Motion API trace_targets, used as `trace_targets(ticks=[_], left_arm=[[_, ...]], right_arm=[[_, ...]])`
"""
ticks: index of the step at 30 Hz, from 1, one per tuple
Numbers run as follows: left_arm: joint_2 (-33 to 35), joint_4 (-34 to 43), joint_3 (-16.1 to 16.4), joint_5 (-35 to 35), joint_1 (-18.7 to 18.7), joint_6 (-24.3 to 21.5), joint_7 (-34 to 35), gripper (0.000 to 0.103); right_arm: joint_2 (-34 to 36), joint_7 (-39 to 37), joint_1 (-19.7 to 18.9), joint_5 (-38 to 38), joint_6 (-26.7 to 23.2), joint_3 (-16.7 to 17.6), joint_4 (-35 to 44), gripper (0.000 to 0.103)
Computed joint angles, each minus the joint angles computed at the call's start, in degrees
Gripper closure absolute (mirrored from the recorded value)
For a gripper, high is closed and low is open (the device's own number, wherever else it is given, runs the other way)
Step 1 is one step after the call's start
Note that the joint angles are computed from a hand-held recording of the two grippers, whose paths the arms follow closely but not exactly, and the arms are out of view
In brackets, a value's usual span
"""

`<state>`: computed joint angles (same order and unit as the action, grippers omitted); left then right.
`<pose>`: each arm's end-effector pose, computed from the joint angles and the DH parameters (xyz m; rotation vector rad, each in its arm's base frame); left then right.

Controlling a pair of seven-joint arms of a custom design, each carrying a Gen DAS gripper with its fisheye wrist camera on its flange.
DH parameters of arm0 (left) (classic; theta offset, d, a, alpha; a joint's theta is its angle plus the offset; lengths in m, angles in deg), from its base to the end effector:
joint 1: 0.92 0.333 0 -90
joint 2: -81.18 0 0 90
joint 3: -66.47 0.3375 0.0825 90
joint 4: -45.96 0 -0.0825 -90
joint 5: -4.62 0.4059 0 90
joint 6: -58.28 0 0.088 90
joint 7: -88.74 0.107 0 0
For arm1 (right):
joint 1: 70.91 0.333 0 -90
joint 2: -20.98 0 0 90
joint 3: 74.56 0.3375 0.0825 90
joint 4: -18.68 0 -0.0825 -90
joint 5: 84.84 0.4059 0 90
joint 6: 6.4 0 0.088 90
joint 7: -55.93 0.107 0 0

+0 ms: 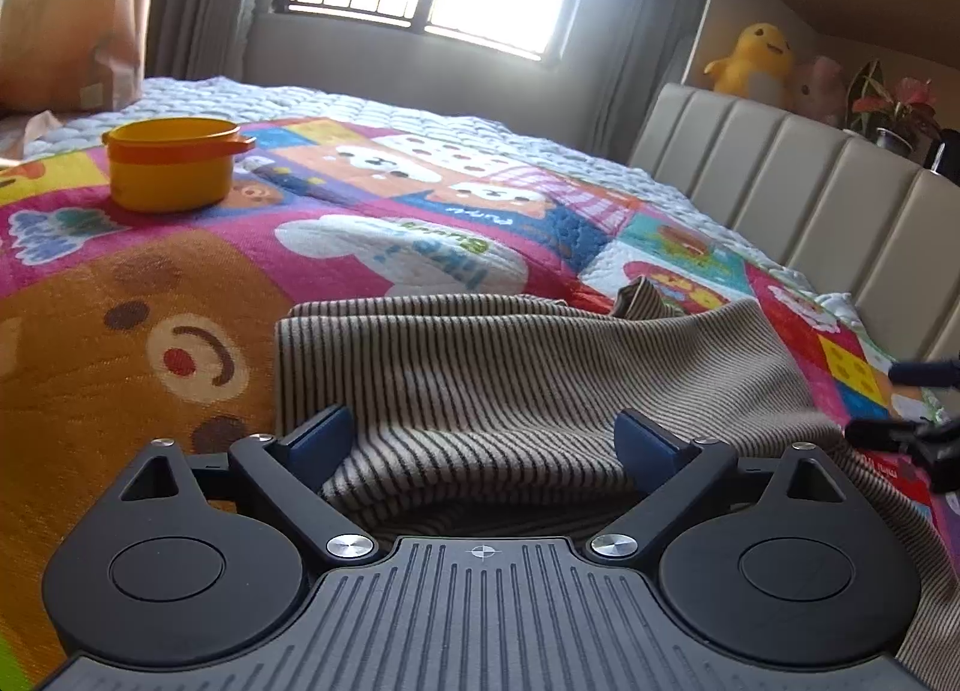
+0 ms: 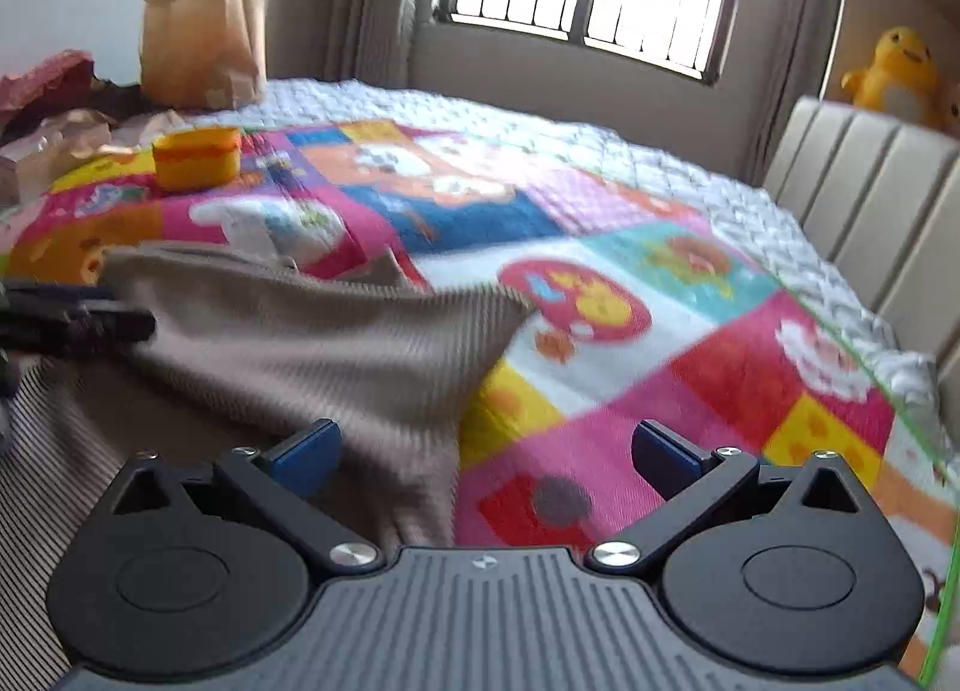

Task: Fold clothes

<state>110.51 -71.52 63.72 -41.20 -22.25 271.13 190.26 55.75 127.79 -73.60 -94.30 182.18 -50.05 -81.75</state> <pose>0.6132 -0.1668 0.3055 -1.8699 1.3349 -1.0428 0.7033 0.2341 0.3743 -2.0132 0.9644 -0.7130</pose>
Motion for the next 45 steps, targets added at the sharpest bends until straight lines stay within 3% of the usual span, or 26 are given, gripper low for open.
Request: trace_targets(ticks=[4, 6, 8, 10, 12, 13, 15, 21, 24, 26, 30, 32, 34, 37, 41, 45], left_arm=[[0.0, 0.0, -0.1, 0.3, 0.1, 0.0, -0.1, 0.004], [0.0, -0.2, -0.2, 0.8, 0.4, 0.0, -0.6, 0.004], [-0.1, -0.3, -0.3, 1.4, 0.6, 0.0, -1.1, 0.003], [-0.1, -0.7, -0.5, 2.3, 1.0, 0.2, -1.9, 0.003], [-0.2, -1.1, -0.9, 3.9, 1.6, 0.4, -3.0, 0.003], [-0.3, -1.2, -0.9, 4.3, 1.6, 0.4, -3.3, 0.002], [-0.2, -1.2, -0.7, 4.6, 1.6, 0.2, -3.6, 0.001], [-0.3, -1.4, -0.5, 6.1, 1.7, 0.0, -5.0, 0.000], [-0.3, -1.5, -0.3, 6.4, 1.7, -0.1, -5.2, 0.000], [-0.3, -1.5, -0.2, 6.4, 1.5, -0.1, -5.3, 0.000], [-0.3, -1.5, -0.2, 6.5, 1.5, -0.1, -5.5, 0.000], [-0.3, -1.7, -0.3, 7.1, 1.9, 0.0, -6.0, 0.000], [-0.3, -1.8, -0.4, 7.4, 2.0, 0.1, -6.4, 0.000], [-0.3, -1.9, -0.3, 7.6, 1.9, 0.1, -6.6, 0.000], [-0.5, -2.5, -1.2, 9.8, 3.1, 0.6, -8.4, 0.000], [-1.7, -4.4, -3.3, 15.1, 6.7, 0.9, -13.9, 0.000]], right_arm=[[7.0, 1.7, -7.9, -3.6, 3.1, 14.1, 5.0, 0.000], [13.1, 3.0, -11.5, -5.5, -1.4, 21.9, 9.6, 0.000], [17.4, 3.1, -10.7, -2.7, -8.0, 24.5, 15.1, 0.000], [19.5, 5.7, -5.8, 1.0, -14.9, 20.1, 21.6, 0.000], [20.6, 9.0, -0.6, 3.1, -19.0, 13.4, 26.4, 0.000], [21.3, 9.4, 0.5, 3.7, -18.6, 11.9, 26.9, 0.000], [21.2, 5.7, -0.4, 3.9, -14.2, 12.8, 24.0, 0.000], [19.5, 1.7, 1.2, 6.7, -16.4, 10.5, 23.5, 0.000], [18.1, 0.5, 3.7, 7.4, -17.5, 7.1, 23.6, 0.000], [17.0, 0.1, 5.1, 8.1, -16.8, 5.2, 23.0, 0.000], [15.5, -3.0, 5.0, 10.5, -12.4, 5.3, 20.5, 0.000], [14.3, -4.6, 6.3, 10.9, -6.3, 3.3, 18.7, 0.007], [14.0, -4.1, 7.4, 11.0, -3.9, 1.5, 19.2, 0.023], [14.8, -0.8, 9.0, 12.4, -6.7, -1.0, 22.9, 0.036], [18.5, 1.4, 12.0, 15.0, -14.0, -5.8, 29.2, 0.037], [18.3, 0.5, 13.2, 16.4, -13.2, -7.3, 28.5, 0.037]])
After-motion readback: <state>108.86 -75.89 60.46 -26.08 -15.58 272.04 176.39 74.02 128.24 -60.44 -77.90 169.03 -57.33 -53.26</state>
